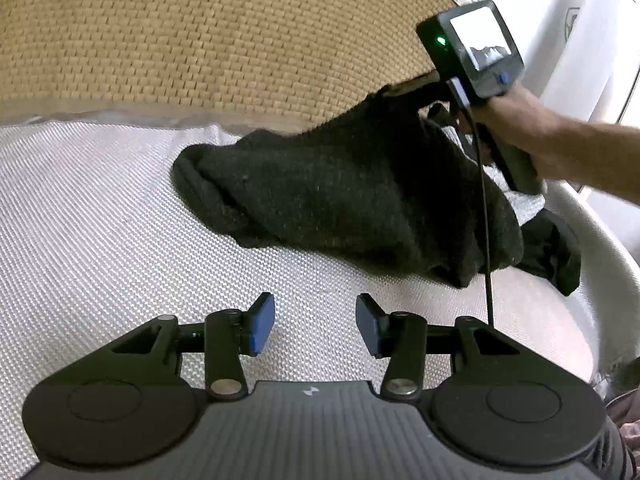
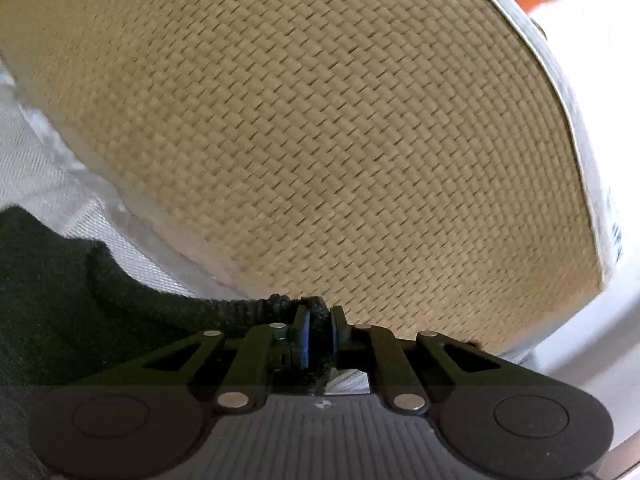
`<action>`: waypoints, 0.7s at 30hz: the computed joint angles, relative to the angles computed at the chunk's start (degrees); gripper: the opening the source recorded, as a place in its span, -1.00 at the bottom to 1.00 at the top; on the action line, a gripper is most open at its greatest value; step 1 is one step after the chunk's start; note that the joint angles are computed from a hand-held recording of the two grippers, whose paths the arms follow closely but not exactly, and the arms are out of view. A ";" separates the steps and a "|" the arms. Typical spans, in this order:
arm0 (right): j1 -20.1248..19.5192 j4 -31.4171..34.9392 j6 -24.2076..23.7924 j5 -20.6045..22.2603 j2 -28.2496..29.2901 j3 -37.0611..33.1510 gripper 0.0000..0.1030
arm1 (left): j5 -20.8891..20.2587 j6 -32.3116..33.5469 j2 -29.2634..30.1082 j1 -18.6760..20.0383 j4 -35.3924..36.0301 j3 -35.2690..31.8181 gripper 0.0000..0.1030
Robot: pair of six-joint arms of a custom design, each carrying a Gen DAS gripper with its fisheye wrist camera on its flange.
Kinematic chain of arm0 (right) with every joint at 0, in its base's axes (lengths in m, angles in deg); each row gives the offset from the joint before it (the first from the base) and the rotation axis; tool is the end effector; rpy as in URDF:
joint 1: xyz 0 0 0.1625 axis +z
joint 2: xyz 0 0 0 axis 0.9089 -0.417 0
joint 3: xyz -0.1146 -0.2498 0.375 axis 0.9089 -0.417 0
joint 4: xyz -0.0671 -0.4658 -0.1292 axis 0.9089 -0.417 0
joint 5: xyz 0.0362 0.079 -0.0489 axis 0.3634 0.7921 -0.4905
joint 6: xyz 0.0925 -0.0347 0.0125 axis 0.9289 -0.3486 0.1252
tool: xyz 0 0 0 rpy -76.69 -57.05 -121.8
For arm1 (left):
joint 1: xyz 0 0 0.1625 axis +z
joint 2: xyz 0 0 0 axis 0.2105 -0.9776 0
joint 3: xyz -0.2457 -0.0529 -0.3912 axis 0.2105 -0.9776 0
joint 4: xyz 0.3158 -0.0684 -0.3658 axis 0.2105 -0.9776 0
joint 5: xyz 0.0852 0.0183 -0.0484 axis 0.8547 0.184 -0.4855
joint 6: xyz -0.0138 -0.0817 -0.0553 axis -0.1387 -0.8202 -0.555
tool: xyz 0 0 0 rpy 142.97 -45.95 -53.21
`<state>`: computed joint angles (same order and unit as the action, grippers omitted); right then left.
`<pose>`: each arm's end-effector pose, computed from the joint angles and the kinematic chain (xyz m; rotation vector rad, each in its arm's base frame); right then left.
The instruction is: Fold clothes
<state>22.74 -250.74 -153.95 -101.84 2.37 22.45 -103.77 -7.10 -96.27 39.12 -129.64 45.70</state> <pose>0.0736 -0.7642 0.2918 1.1364 -1.4917 0.7368 -0.2301 -0.5690 -0.0342 0.7234 2.6709 -0.8935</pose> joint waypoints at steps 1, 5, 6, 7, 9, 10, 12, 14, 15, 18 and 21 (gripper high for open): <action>0.22 -0.76 -1.39 -0.24 0.71 -1.03 -0.79 | 0.00 0.07 0.21 0.01 -0.18 0.00 -0.05; 1.76 -4.29 -0.81 0.96 3.48 -7.47 -1.00 | 0.32 -0.54 0.85 -0.04 -0.92 0.12 -0.04; 2.41 -1.85 0.62 -1.22 3.65 -9.12 -1.00 | 0.24 -0.63 0.94 -0.02 -0.93 0.07 -0.04; 2.97 2.46 1.79 -3.96 3.33 -10.15 -1.00 | 0.08 -0.71 1.16 0.05 -0.93 -0.06 -0.04; 2.99 6.35 2.57 -4.06 1.74 -8.87 -1.00 | -0.18 -0.89 1.57 0.19 -0.70 -0.36 -0.04; 2.65 6.52 3.29 -2.65 0.84 -7.44 -1.00 | -0.20 -0.91 1.67 0.18 -0.62 -0.37 -0.04; 2.03 9.87 6.76 -1.48 -1.38 -4.66 -1.00 | -0.24 -0.95 1.88 0.17 -0.47 -0.39 -0.04; 1.27 11.58 8.11 -0.47 -3.21 -1.97 -0.99 | -0.22 -1.12 1.99 0.21 -0.20 -0.53 -0.04; 0.93 12.86 8.87 -0.41 -4.14 -0.84 -0.99 | -0.08 -1.28 2.00 0.10 -0.33 -0.41 -0.04; -0.02 15.88 11.09 -0.13 -6.70 2.21 -0.98 | 0.37 -1.31 2.17 -0.22 -0.97 -0.21 -0.04; -1.30 19.97 15.50 2.46 -10.34 5.46 -0.95 | 1.27 -1.37 2.55 -0.50 -1.42 -0.17 -0.04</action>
<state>21.44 -230.77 -138.46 -99.38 -7.97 27.91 -102.50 -8.47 -93.72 38.62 -131.05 45.53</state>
